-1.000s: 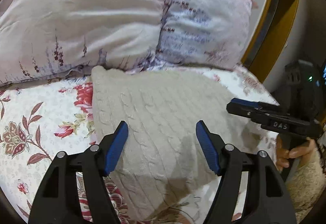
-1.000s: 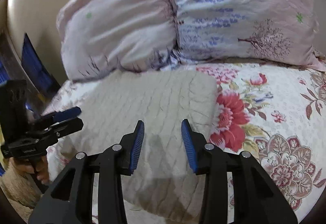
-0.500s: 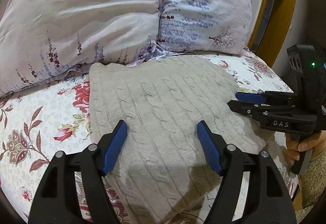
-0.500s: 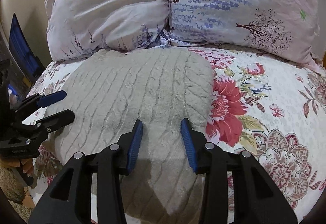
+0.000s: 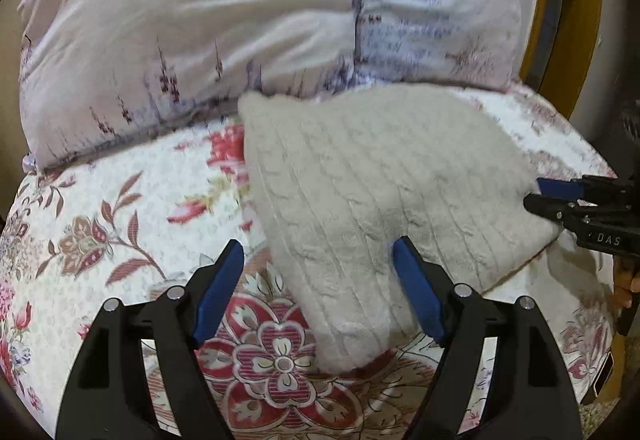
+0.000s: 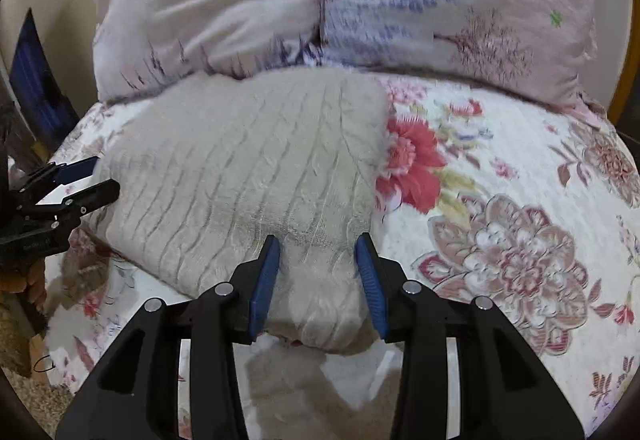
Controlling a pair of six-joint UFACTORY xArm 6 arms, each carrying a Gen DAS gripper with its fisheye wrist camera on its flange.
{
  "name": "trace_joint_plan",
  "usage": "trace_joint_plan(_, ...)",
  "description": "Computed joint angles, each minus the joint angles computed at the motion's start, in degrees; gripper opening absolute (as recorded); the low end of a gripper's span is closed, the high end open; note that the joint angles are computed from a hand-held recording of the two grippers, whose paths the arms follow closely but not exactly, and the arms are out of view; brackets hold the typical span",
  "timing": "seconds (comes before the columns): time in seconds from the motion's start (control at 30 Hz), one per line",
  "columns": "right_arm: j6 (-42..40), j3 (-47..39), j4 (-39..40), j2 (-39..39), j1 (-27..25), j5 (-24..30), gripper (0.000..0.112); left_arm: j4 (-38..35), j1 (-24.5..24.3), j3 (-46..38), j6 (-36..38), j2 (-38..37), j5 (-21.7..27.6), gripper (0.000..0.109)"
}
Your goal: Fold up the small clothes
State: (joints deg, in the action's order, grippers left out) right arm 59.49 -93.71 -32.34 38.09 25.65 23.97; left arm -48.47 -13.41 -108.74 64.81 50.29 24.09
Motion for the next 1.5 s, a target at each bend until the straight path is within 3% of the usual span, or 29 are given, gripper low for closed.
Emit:
trace_joint_plan(0.13,0.58,-1.38,-1.22,0.28,0.43,2.43,0.043,1.97,-0.77,0.64,0.06,-0.01,-3.34,0.083)
trace_joint_plan(0.27,13.89,4.66,-13.34,-4.59,0.32,-1.08,0.053,-6.25,1.25,1.61,3.66,-1.88,1.73,0.088)
trace_joint_plan(0.37,22.97,8.42,-21.01,-7.82,-0.06,-2.87,0.066,-15.24,2.19,4.85,10.04,-4.61,1.41,0.099)
trace_joint_plan(0.47,31.70,10.88,-28.29,-10.27,-0.19,-3.36,0.076,-20.74,3.24,7.57,13.79,-7.05,2.00,0.101)
trace_joint_plan(0.57,39.86,12.18,-35.33,-12.06,0.08,-2.59,0.084,-21.49,3.67,9.23,12.67,-8.38,1.91,0.101)
trace_joint_plan(0.67,42.97,12.22,-38.37,-12.88,1.30,0.58,0.092,-18.70,2.67,12.10,8.25,-9.71,-2.91,0.101)
trace_joint_plan(0.83,43.26,11.16,-37.22,-12.26,3.95,6.24,0.102,-11.16,0.13,15.75,2.32,-10.02,-10.35,0.101)
trace_joint_plan(1.07,35.08,8.85,-25.16,-8.56,4.66,6.52,0.102,-7.50,-2.26,19.68,1.05,-10.54,-14.53,0.101)
trace_joint_plan(1.17,31.33,6.61,-22.45,-6.74,6.08,10.05,0.102,-4.35,-2.81,20.61,-1.51,-10.38,-16.27,0.101)
trace_joint_plan(1.27,28.60,4.43,-20.24,-5.03,7.17,12.65,0.102,-0.75,-2.73,20.57,-4.96,-9.91,-16.34,0.101)
trace_joint_plan(1.5,25.30,2.30,-14.18,-2.86,7.08,12.97,0.102,13.08,-1.60,20.01,-18.83,-8.76,-14.21,0.101)
